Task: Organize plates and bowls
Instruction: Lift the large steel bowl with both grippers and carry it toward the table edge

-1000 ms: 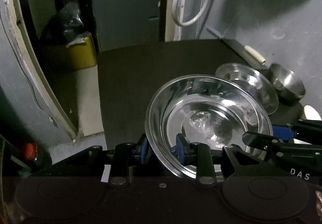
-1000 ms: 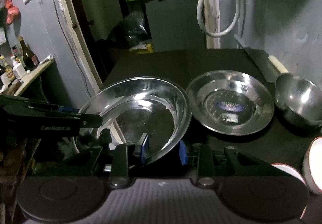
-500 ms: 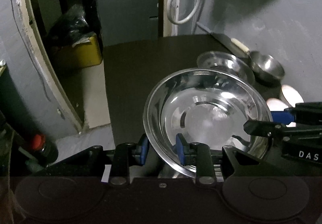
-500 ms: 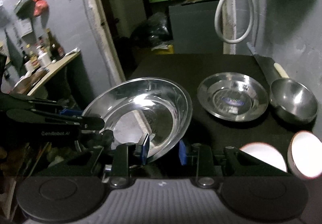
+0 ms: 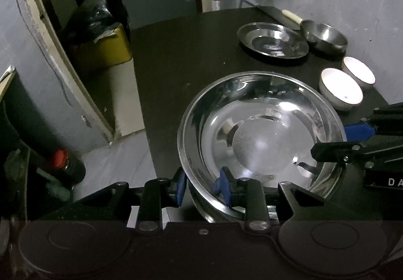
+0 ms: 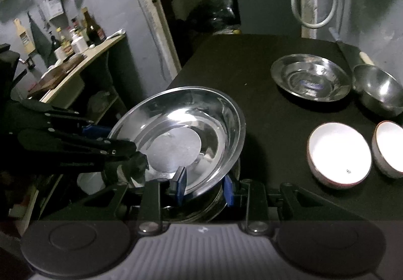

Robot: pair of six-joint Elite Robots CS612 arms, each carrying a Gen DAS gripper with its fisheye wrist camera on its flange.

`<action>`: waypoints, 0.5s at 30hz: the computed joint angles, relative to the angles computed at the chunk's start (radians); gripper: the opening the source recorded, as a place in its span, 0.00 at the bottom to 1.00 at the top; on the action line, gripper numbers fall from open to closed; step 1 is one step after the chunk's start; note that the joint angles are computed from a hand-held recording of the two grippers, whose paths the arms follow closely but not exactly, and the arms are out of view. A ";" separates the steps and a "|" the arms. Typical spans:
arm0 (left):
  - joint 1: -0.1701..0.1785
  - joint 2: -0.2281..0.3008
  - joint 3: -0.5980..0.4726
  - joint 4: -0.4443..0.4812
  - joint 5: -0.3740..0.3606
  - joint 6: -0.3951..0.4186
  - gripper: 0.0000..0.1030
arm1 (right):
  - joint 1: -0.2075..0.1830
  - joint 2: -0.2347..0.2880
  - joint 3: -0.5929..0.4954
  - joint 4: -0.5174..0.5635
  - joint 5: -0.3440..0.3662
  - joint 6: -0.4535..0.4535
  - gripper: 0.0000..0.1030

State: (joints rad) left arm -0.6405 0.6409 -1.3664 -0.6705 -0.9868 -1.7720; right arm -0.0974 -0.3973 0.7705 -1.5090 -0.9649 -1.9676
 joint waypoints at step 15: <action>0.002 0.003 0.008 -0.008 -0.030 0.005 0.30 | 0.000 -0.012 0.034 -0.042 -0.044 0.008 0.37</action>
State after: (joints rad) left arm -0.6390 0.6434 -1.3582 -0.6787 -1.0167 -1.7672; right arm -0.0972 -0.4098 0.8050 -1.5510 -1.0092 -1.9592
